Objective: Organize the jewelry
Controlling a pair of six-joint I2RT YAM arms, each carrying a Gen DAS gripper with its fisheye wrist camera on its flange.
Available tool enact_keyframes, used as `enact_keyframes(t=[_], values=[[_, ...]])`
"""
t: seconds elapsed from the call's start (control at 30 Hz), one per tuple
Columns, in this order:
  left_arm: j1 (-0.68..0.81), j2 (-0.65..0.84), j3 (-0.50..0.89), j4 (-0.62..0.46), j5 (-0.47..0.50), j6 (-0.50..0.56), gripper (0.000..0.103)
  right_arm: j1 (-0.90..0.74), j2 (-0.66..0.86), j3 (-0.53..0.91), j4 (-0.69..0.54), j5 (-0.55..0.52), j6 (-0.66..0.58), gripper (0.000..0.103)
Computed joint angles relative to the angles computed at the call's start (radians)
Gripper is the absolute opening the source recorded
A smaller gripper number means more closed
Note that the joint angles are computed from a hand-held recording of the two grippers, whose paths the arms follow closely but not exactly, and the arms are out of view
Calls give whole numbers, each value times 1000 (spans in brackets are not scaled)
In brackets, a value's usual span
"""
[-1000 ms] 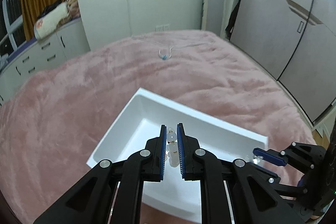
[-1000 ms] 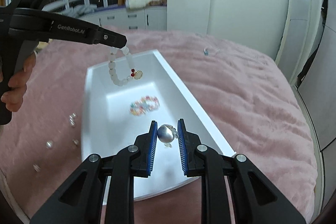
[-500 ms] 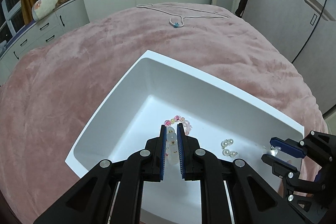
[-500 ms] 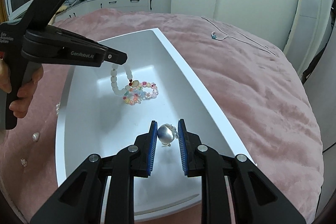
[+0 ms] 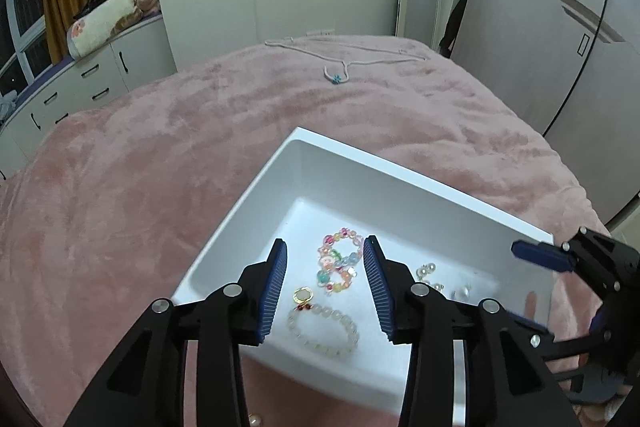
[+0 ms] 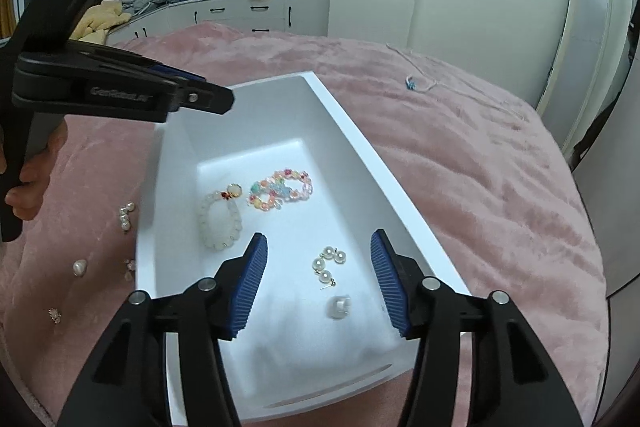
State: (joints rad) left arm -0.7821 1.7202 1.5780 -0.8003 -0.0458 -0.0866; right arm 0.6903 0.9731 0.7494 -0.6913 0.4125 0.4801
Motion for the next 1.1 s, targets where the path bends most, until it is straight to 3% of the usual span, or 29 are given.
enact_keyframes(t=[0.23,0.4,0.47,0.7,0.9,1.1], values=[[63,-242,-99,-55,23,60,50,200,31,138,-67,137,89,62],[118,-425,-165,-98,15,110,71,322,126,237,-58,210,116,70],[144,-499,-197,-120,16,137,72,363,170,268,-45,225,124,71],[270,-734,-344,-202,81,221,81,464,316,323,19,238,149,74],[411,-918,-512,-260,189,336,82,478,415,314,112,187,162,74],[520,-1007,-713,-232,306,433,82,477,485,257,204,151,192,73]])
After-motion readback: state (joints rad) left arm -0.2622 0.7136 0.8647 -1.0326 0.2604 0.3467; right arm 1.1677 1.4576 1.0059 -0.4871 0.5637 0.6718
